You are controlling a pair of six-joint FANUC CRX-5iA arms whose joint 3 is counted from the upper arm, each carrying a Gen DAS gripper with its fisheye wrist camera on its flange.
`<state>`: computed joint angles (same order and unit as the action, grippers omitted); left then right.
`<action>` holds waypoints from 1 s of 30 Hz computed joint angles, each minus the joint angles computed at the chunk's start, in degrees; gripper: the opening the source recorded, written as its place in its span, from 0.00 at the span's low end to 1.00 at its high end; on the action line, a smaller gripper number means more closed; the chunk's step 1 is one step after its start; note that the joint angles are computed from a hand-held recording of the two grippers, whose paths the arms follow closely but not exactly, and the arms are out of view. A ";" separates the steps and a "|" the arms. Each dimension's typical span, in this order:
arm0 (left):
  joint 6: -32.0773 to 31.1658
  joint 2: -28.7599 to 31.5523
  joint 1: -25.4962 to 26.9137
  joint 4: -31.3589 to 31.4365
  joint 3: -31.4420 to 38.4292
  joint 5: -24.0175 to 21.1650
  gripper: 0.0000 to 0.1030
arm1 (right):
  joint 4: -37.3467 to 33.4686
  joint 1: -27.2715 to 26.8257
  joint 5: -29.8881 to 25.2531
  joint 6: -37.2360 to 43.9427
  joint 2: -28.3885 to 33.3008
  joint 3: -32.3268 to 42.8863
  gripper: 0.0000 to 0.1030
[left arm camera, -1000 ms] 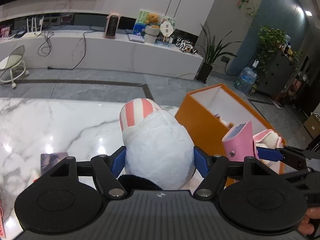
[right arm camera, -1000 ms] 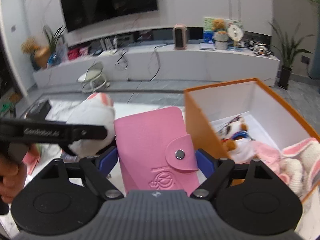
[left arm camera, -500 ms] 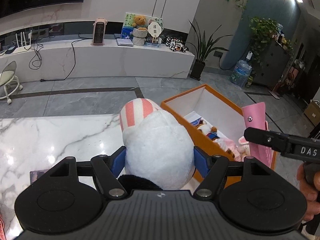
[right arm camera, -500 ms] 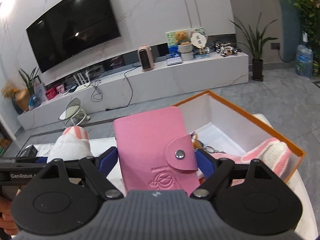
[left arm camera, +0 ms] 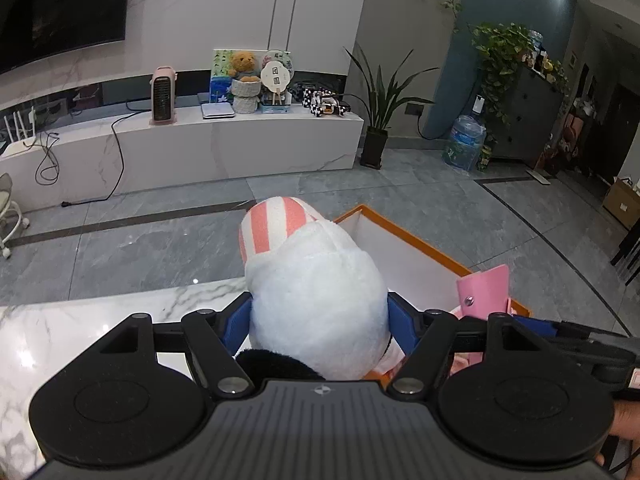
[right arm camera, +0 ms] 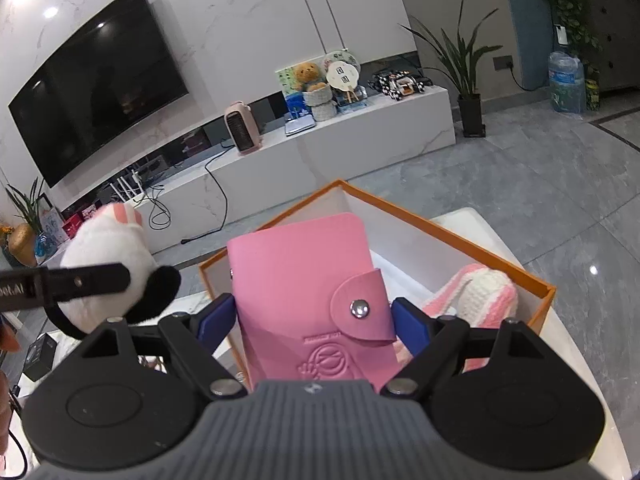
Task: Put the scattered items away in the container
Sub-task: 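Carry the panda plush and pink wallet over the orange box with both tools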
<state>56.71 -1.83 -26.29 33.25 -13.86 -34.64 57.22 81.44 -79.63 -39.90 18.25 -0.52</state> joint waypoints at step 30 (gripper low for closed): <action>4.82 14.42 -5.23 -4.15 14.94 -3.85 0.79 | -2.89 -3.57 4.53 -5.49 -2.99 -5.96 0.83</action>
